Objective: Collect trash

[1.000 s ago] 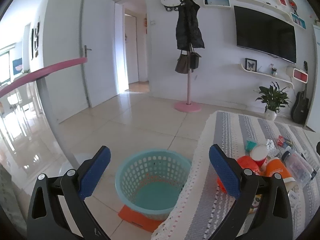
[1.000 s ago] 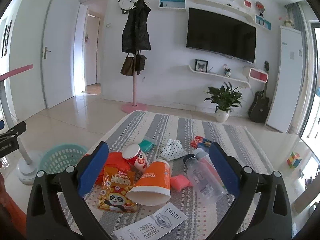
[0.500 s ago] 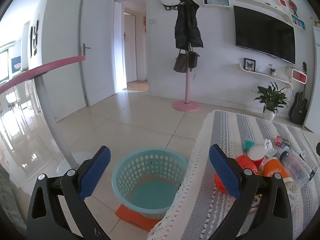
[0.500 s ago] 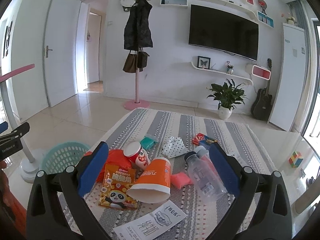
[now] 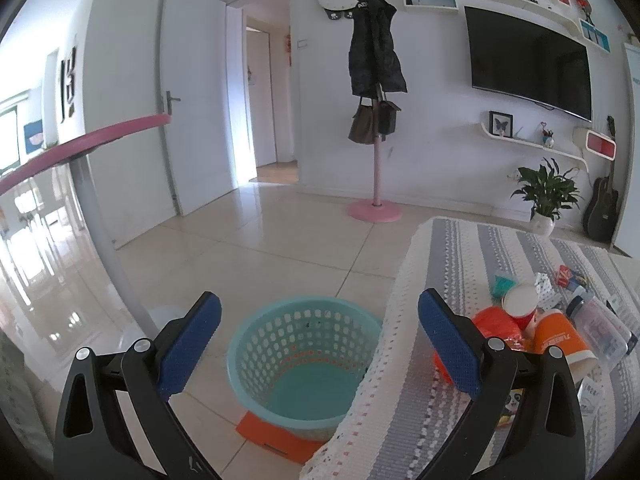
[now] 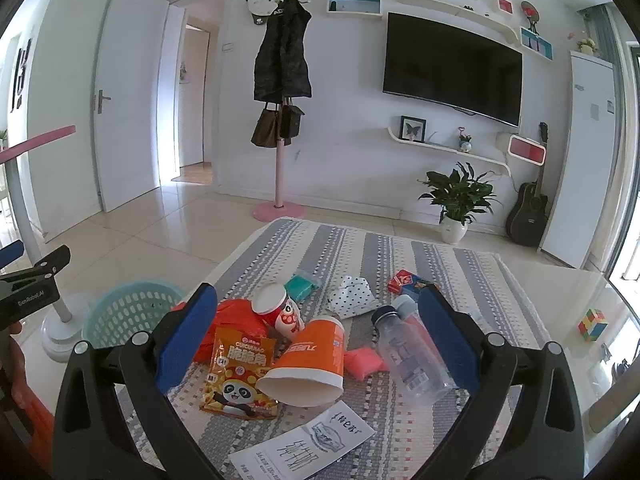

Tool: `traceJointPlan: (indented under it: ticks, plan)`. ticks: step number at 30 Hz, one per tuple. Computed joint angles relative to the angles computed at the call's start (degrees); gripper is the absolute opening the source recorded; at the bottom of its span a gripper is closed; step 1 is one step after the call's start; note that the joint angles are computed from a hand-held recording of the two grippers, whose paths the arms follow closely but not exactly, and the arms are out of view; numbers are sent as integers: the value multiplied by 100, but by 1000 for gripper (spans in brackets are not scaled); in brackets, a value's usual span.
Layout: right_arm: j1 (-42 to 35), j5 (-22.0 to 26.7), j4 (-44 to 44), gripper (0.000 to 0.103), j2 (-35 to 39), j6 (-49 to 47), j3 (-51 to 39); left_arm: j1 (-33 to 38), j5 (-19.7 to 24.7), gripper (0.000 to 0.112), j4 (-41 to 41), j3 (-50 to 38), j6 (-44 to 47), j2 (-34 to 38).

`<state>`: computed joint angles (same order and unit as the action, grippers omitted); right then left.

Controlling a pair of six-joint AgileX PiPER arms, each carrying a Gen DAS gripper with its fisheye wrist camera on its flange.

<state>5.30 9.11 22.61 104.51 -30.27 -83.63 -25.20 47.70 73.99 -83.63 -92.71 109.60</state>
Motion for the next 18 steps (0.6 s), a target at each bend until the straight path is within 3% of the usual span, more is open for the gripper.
traceJointPlan:
  ticks: [11, 18]
  plan:
    - [-45, 24, 80, 95, -13, -67, -8, -14, -35, 96, 27, -11, 0, 49]
    - [-115, 74, 653, 95, -15, -619, -4, 11, -376, 96, 299, 215, -327, -76]
